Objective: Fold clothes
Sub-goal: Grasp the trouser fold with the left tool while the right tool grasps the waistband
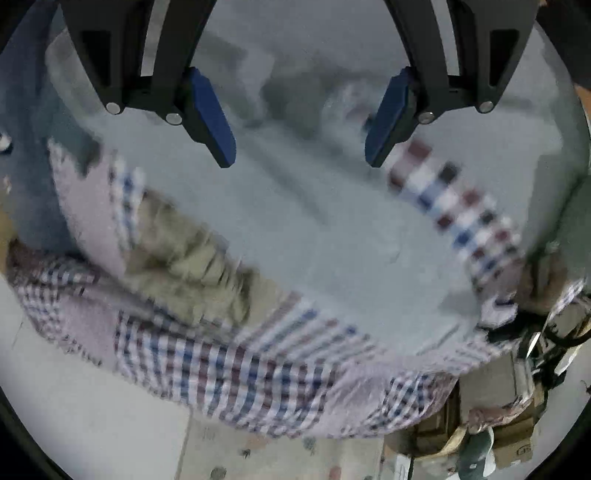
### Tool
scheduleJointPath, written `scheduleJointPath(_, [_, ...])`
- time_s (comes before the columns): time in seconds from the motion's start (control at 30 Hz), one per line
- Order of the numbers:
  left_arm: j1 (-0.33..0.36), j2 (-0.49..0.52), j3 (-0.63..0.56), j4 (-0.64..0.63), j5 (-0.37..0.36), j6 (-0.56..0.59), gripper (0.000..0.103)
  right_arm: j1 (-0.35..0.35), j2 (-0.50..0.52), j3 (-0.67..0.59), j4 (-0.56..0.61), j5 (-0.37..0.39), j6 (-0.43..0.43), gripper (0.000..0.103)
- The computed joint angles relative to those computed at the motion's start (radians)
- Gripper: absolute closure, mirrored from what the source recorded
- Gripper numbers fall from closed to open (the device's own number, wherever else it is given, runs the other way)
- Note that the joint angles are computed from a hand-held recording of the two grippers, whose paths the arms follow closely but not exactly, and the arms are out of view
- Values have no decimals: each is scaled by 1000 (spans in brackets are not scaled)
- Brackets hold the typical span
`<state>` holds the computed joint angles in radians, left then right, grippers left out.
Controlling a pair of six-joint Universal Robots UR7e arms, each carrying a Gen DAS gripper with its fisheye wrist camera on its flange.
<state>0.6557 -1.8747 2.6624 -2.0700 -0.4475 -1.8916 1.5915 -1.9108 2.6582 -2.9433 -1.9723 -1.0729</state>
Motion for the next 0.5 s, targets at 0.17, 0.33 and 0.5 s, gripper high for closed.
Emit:
scheduleJointPath(0.17, [100,111,-38,-208,-5,115,84,-122,32,115,-180,45,-143,41])
scheduleJointPath(0.33, [166,185,-70,-381,11,239,100,-190,71,136,-236,88,-182,78])
scheduleJointPath(0.5, [170,224,-112,-482,88,399,102,-181,-7,161,-199,99,-350,95])
